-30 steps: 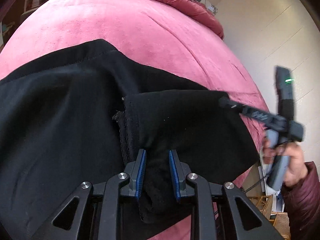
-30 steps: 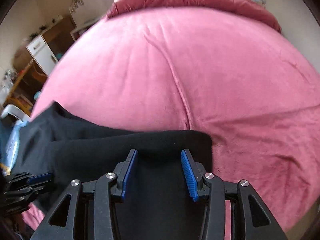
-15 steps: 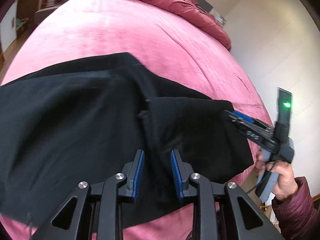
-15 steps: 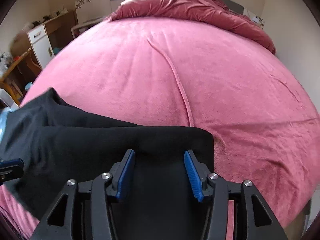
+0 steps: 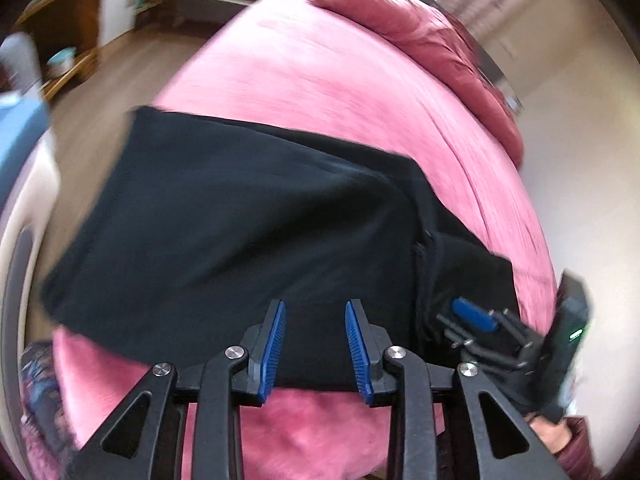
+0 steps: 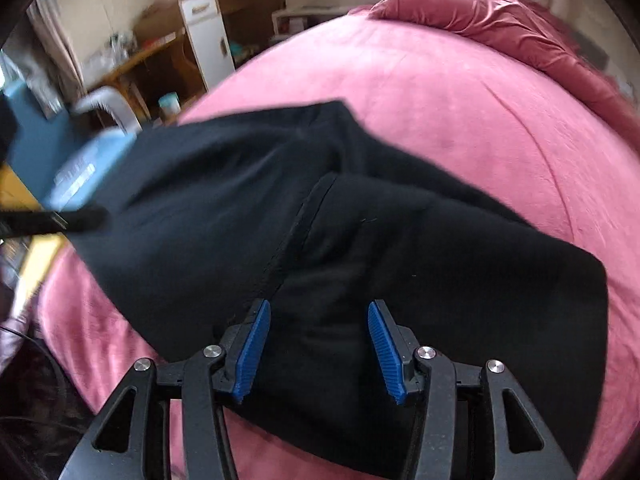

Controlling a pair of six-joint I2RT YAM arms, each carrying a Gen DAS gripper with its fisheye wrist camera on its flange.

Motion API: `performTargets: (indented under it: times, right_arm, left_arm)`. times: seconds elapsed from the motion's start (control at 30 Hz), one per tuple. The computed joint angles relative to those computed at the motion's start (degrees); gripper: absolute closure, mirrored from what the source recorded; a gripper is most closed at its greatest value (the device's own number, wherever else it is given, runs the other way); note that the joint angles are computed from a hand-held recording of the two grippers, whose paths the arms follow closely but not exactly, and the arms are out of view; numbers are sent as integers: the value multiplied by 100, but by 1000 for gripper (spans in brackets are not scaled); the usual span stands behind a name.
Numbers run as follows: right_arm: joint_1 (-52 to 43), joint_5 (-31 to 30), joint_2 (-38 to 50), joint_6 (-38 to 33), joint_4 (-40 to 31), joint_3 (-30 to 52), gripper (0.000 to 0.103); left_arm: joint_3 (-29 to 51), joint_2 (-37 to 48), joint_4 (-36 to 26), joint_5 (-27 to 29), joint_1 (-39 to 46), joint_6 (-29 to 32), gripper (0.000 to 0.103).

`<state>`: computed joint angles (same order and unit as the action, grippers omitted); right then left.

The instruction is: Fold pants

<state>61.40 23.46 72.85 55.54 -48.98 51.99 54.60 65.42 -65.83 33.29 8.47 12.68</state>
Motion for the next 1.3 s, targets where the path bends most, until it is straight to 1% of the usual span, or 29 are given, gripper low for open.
performTargets:
  times: [0.03,0.07,0.13,0.2,0.3,0.33,0.4,0.43,0.5,0.53,0.57,0.63,0.7,0.73,0.77,0.87,1.1,1.2,1.27,1.3]
  right_arm:
    - [46,92,202,-9,9,75,50]
    - [52,136,246,28,67,65,49]
    - [17,55,159,138,125,10,49]
    - [-79,-57,-32,143,253,-139,49]
    - [-3,-23,-200,230,269,-269,49]
    - [46,13,-215,289,238,-274,49]
    - [-12,12,-219,248,285,-318,49]
    - [-182,-46,-232,83,403,-389,49]
    - [-142,-16,-237,125,356,-375,49]
    - [-179,-29,-226,82,375,-370,49]
    - [-273,-70,-216,-24,449,-392,49]
    - [-284,-84,-241,-18,451,-407,48]
    - [-317,-107,-170,-48,521,-395,48]
    - [-321,-110,-178,-56,521,-403,48]
    - [-317,-105,-185,-52,518,-407,48]
    - [-341,-106,-181,-86,568,-437,48]
    - [-363,-96,-204,-106,635,-495,47]
    - [-350,-81,-210,-94,643,-504,47]
    - [-344,-74,-227,-93,660,-527,47]
    - [-340,-69,-226,-86,661,-527,47]
  left_arm:
    - [-32,-34,-125,47,282,104,71]
    - [72,68,-346,105,727,350,71]
    - [288,366,-730,168,1663,834,71]
    - [411,689,-939,199,2483,1191,71]
    - [509,1050,-984,133,3275,1397,71]
    - [564,1182,-907,121,3321,1270,71]
    - [666,1485,-926,115,3619,1266,71]
    - [677,1598,-902,132,3661,1188,71]
    - [643,1749,-818,190,3647,1013,71]
    - [516,1735,-659,238,3468,791,71]
    - [567,1789,-763,246,3496,798,71]
    - [456,1855,-598,251,3285,490,71]
    - [337,1819,-367,113,3039,137,71]
    - [401,1839,-459,94,3078,179,71]
    - [368,1879,-405,123,3019,136,71]
    - [263,1937,-132,-102,2794,-242,71]
    - [169,1957,84,-53,2764,-476,71]
    - [2,1637,352,-43,2651,-554,75]
    - [-85,1315,538,-98,2468,-497,82]
    - [-145,1171,664,-90,2354,-486,83]
